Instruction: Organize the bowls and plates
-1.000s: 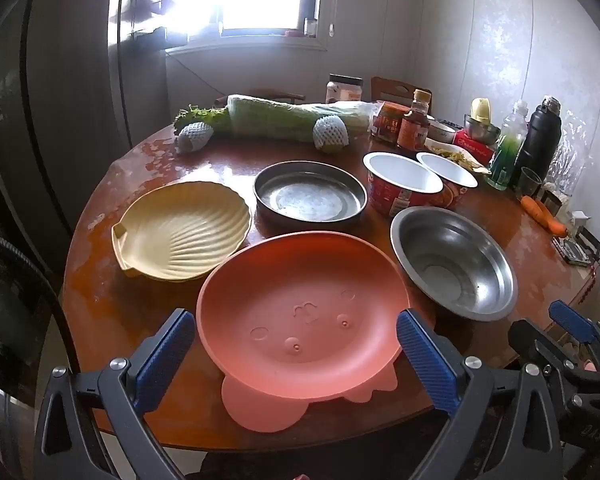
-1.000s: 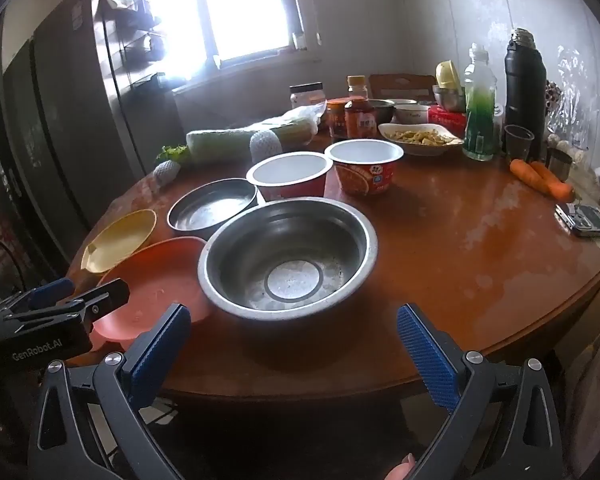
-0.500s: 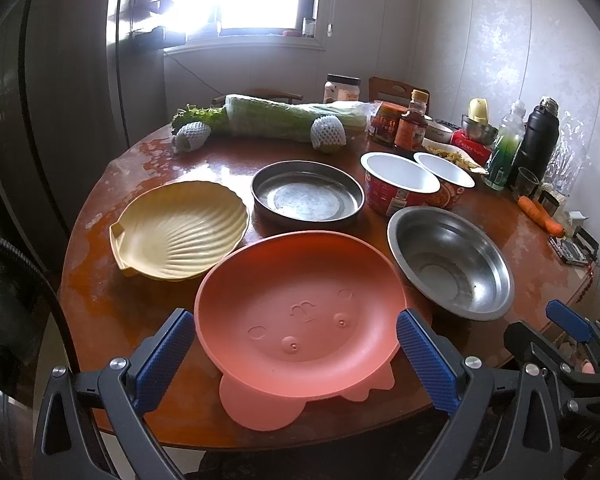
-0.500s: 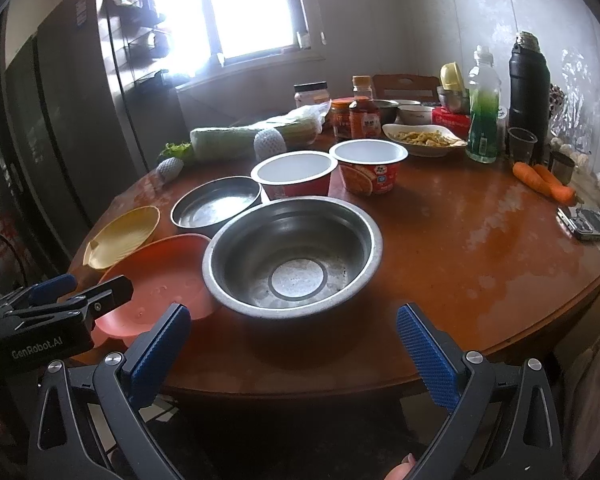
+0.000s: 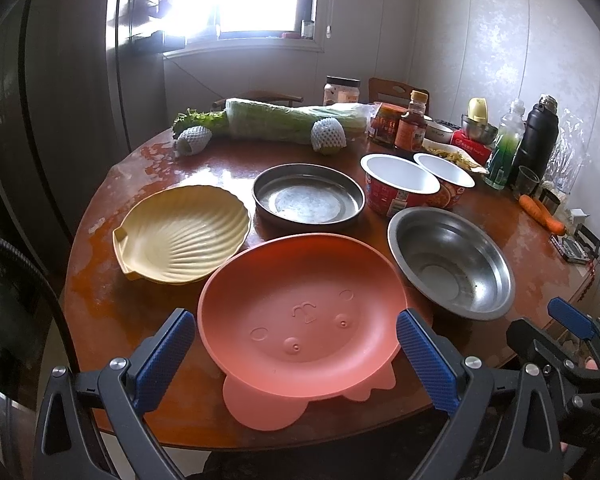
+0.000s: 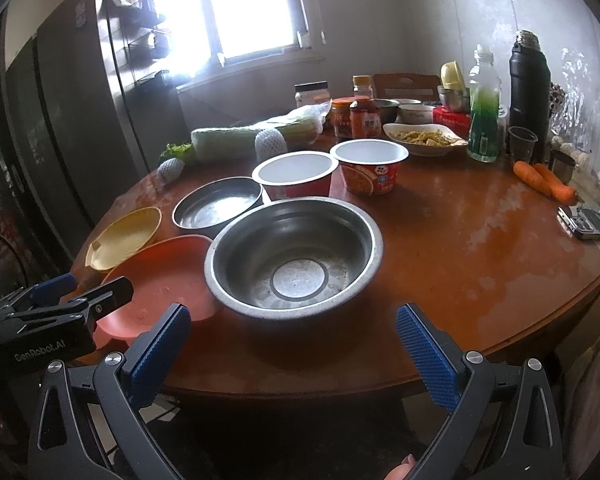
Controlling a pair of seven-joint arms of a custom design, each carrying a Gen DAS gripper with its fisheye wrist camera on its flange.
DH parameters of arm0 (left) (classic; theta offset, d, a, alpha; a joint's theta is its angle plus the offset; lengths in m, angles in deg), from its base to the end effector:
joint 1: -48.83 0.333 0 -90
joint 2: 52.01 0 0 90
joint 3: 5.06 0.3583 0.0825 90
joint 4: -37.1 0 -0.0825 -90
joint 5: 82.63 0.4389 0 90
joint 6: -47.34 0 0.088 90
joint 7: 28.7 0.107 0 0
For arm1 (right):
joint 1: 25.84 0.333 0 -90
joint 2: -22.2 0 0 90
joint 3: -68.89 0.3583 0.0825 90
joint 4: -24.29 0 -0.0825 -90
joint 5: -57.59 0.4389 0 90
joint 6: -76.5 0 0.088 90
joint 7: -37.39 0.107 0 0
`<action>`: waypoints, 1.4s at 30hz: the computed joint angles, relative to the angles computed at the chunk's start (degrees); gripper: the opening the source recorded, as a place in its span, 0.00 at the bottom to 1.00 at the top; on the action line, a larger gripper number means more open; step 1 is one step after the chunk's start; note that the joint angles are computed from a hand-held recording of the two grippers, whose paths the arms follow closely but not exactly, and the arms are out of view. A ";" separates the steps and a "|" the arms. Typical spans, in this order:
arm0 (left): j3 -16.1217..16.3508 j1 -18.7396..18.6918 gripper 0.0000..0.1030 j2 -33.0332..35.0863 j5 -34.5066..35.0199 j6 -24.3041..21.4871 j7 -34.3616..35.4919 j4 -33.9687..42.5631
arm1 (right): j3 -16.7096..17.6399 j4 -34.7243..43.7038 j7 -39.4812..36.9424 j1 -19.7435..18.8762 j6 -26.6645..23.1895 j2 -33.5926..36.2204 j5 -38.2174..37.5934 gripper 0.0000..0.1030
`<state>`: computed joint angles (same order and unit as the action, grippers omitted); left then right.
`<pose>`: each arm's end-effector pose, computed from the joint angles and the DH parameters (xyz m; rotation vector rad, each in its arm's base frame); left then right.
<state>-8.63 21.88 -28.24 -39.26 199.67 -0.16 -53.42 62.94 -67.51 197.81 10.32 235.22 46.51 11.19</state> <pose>0.6712 -0.4090 0.4862 -1.7555 1.7666 -0.8427 0.6549 0.4329 0.4754 -1.6284 1.6625 -0.6507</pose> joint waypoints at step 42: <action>0.61 1.34 0.99 -1.04 0.95 1.26 -1.65 -1.17 | 1.70 4.73 -7.34 -0.24 -2.79 2.79 3.49 0.99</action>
